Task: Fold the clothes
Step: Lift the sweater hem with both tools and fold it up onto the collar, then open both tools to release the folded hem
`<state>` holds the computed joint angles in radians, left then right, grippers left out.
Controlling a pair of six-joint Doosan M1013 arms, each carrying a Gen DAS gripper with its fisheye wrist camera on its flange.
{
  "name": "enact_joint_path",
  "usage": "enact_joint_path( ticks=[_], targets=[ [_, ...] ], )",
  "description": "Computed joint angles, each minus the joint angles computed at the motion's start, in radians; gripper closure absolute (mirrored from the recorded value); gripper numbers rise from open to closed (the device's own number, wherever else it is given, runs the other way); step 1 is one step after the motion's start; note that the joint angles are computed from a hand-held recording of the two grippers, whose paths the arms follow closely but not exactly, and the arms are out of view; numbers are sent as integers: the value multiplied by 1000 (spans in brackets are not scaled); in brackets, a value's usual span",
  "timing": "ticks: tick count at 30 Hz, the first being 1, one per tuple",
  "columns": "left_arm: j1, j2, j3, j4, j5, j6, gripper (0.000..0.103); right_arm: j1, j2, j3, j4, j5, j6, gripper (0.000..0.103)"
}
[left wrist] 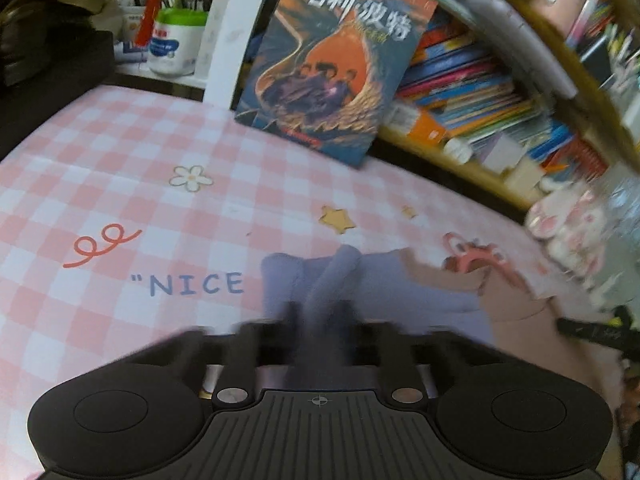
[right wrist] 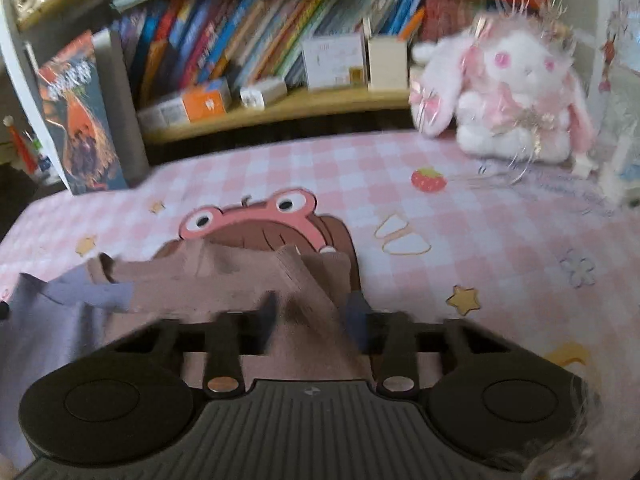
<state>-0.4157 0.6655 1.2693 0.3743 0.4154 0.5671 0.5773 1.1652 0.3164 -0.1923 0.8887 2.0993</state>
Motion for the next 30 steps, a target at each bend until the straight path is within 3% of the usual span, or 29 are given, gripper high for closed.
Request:
enact_joint_path(
  ticks=[1, 2, 4, 5, 6, 9, 10, 13, 15, 16, 21, 26, 30],
  targets=[
    [3, -11, 23, 30, -47, -58, 99, -4, 5, -11, 14, 3, 12, 96],
    [5, -20, 42, 68, -85, -121, 99, -9, -2, 4, 27, -19, 25, 97],
    [6, -21, 48, 108, -93, -188, 99, -22, -65, 128, 68, -146, 105, 97],
    [8, -12, 36, 70, -74, -156, 99, -28, -80, 152, 88, -175, 143, 97],
    [10, -2, 23, 29, -55, -121, 99, -29, -68, 135, 92, -157, 137, 97],
    [12, 13, 13, 1, -44, -102, 98, -30, 13, -14, 101, -6, 136, 97],
    [12, 15, 13, -1, -46, -103, 98, -31, 24, -25, 104, 6, 143, 96],
    [15, 13, 16, -27, -53, -73, 96, -38, -11, 61, 121, -75, 200, 95],
    [17, 12, 18, -34, -55, -68, 94, -42, -24, 90, 131, -93, 203, 87],
    [15, 9, 19, -11, -52, -92, 92, -42, -24, 89, 126, -83, 213, 76],
    [3, -19, 46, 216, -42, -285, 91, -42, -49, 118, 121, -71, 214, 74],
    [-9, -53, 86, 319, -41, -378, 90, -21, -105, 204, 5, -85, 197, 48],
    [-30, -71, 111, 389, -28, -446, 80, -5, -158, 297, -64, -131, 189, 31]
  ],
)
